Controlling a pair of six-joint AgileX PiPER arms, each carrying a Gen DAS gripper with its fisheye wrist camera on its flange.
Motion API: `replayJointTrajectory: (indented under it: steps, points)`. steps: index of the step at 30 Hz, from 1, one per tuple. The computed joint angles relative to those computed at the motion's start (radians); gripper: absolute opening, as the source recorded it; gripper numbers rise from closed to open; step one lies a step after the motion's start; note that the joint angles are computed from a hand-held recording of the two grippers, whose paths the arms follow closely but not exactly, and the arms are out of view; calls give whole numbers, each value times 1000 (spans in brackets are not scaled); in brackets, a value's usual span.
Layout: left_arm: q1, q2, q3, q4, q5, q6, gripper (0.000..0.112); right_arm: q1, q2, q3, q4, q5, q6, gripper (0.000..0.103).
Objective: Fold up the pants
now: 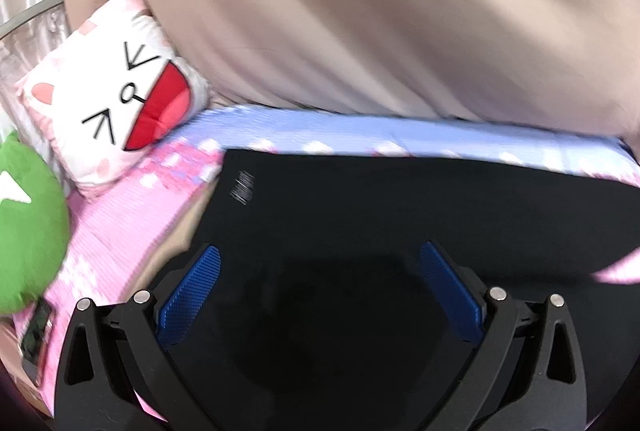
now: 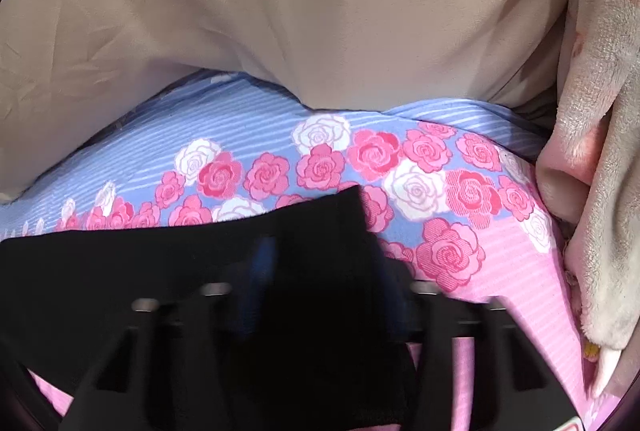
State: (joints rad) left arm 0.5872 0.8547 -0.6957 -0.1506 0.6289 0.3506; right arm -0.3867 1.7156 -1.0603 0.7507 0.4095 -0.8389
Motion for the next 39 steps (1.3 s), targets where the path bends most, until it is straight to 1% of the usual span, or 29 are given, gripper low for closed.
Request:
replayJointTrajectory:
  steps: [1, 2, 3, 4, 5, 6, 7, 8, 9, 11, 12, 14, 15, 17, 18, 19, 20, 21, 22, 23, 24, 25, 26, 27, 29, 31, 33, 37, 39]
  points:
    - [52, 64, -40, -51, -7, 62, 98, -19, 1, -3, 47, 33, -42, 20]
    - [91, 142, -94, -75, -19, 88, 98, -29, 0, -3, 77, 50, -70, 15]
    - [117, 220, -149, -70, -41, 74, 98, -30, -6, 1, 80, 52, -80, 13]
    - [135, 273, -190, -75, -47, 72, 98, -24, -13, 9, 76, 42, -83, 12]
    - [160, 361, -261, -84, -49, 65, 98, -16, -20, 19, 71, 27, -85, 12]
    - [177, 447, -335, -89, -34, 55, 98, -4, -26, 26, 52, 9, -67, 11]
    - [179, 529, -408, -53, -23, 9, 98, 2, -30, 31, 44, 1, -54, 11]
    - [185, 583, -456, -42, -11, -19, 98, 5, -36, 38, 43, -5, -46, 11]
    - [198, 656, -525, -71, 23, -14, 98, 19, -38, 39, 24, -15, -15, 11]
    - [200, 763, -622, -64, 70, -41, 98, 26, -33, 36, 18, -26, 1, 12]
    - [191, 808, -659, -37, 83, -63, 98, 28, -33, 37, 16, -30, 13, 12]
    - [169, 871, -693, 32, 61, -128, 97, 33, -39, 45, 7, -38, 29, 12]
    - [166, 895, -709, 37, 58, -124, 97, 37, -41, 46, -9, -41, 49, 13]
    - [170, 935, -744, 2, 83, -75, 96, 43, -56, 47, -64, -37, 103, 13]
    - [170, 946, -751, -6, 78, -65, 94, 70, -61, 63, -91, -63, 143, 13]
    - [174, 960, -764, -33, 85, -35, 90, 89, -55, 49, -141, -67, 203, 13]
    - [175, 974, -781, -47, 105, -20, 82, 101, -59, 49, -177, -71, 246, 13]
    - [182, 999, -811, -73, 141, 10, 75, 113, -56, 45, -207, -77, 285, 13]
    - [192, 1030, -850, -101, 189, 36, 57, 120, -55, 43, -224, -81, 308, 13]
    - [195, 1055, -883, -113, 225, 40, 43, 122, -43, 35, -219, -88, 308, 13]
    - [194, 1068, -899, -94, 239, 18, 37, 122, -40, 37, -210, -93, 301, 13]
    - [198, 1070, -904, -91, 236, 15, 26, 122, -42, 40, -203, -95, 297, 13]
    - [207, 1075, -912, -122, 251, 40, 23, 111, -44, 47, -167, -96, 257, 13]
    - [220, 1074, -918, -151, 264, 58, 23, 111, -48, 53, -161, -101, 251, 13]
    - [240, 1037, -887, -193, 248, 102, 22, 105, -71, 78, -125, -110, 213, 13]
    - [251, 986, -846, -218, 230, 142, 22, 98, -100, 99, -83, -112, 172, 12]
    - [273, 919, -806, -268, 232, 201, 21, 86, -135, 122, -30, -108, 116, 11]
    - [334, 799, -764, -358, 293, 293, 20, 50, -237, 164, 35, -61, 34, 11]
    - [389, 733, -745, -411, 348, 362, 20, 29, -303, 188, 66, -27, -7, 11]
